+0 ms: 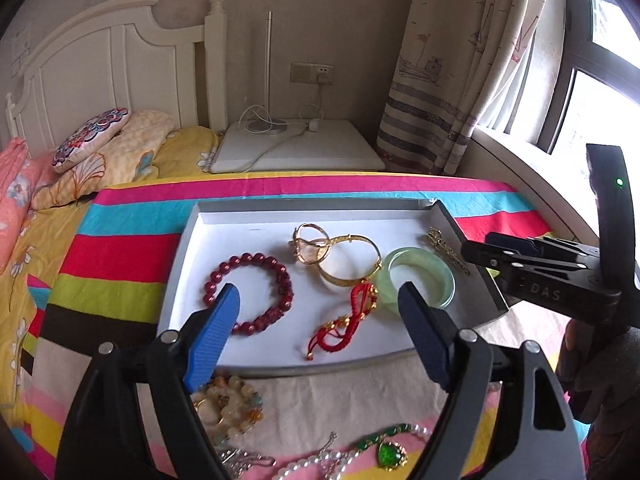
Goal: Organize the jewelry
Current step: 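Lower the brooch and red string bracelet into the box and open both grippers, then grasp the pearl necklace with green pendant with the right gripper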
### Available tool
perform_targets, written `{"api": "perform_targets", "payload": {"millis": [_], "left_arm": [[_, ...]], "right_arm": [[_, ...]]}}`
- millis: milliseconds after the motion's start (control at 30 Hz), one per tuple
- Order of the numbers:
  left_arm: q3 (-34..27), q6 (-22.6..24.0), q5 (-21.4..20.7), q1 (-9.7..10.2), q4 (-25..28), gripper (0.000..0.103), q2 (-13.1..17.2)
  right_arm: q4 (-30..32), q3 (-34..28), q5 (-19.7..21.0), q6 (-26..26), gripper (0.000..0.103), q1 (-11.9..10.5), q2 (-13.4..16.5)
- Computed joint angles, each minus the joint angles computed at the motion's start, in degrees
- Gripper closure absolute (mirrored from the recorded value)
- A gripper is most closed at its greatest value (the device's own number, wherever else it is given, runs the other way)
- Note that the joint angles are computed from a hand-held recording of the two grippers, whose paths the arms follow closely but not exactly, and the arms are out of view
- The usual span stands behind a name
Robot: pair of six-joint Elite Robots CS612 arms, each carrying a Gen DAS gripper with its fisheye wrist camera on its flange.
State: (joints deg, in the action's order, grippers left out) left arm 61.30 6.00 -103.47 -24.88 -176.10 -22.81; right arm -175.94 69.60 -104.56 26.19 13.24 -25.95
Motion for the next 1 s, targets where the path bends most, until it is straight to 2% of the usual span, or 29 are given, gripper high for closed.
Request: {"api": "perform_targets", "payload": {"millis": [133, 167, 300, 433, 533, 633, 767, 867, 1000], "left_arm": [[7.0, -1.6, 2.5, 0.94, -6.4, 0.013, -2.6], [8.7, -1.9, 2.8, 1.26, -7.5, 0.012, -3.2], [13.7, -2.3, 3.1, 2.52, -7.8, 0.01, -5.0], [16.7, -2.4, 3.9, 3.43, -8.5, 0.01, -5.8], [17.7, -3.0, 3.4, 4.02, -8.6, 0.008, -5.9], [17.6, -3.7, 3.2, 4.35, -7.0, 0.008, -5.5], [16.6, -7.2, -0.4, 5.37, -6.1, 0.008, -5.0], [15.8, -9.3, -2.5, 5.97, -5.0, 0.008, -4.5], [15.4, -12.0, -4.4, 6.63, -6.1, 0.008, -4.1]], "right_arm": [[-5.9, 6.0, 0.1, -0.1, 0.058, 1.5, -2.2], [-7.4, 7.4, 0.1, -0.3, 0.056, 2.0, -2.6], [-10.4, 11.2, 0.2, -0.5, 0.05, 4.0, -3.4], [-10.3, 12.5, -0.3, 0.0, 0.049, 5.6, -3.5], [-10.0, 12.4, 1.2, 0.1, 0.043, 6.1, -3.2], [-7.9, 11.5, 1.2, -0.7, 0.042, 6.7, -2.9], [-6.5, 10.6, 2.9, -1.4, 0.042, 7.0, -2.8], [-5.0, 9.1, 2.7, -3.0, 0.04, 7.6, -2.3], [-1.6, 6.7, 3.0, -4.6, 0.04, 8.2, -1.4]]}}
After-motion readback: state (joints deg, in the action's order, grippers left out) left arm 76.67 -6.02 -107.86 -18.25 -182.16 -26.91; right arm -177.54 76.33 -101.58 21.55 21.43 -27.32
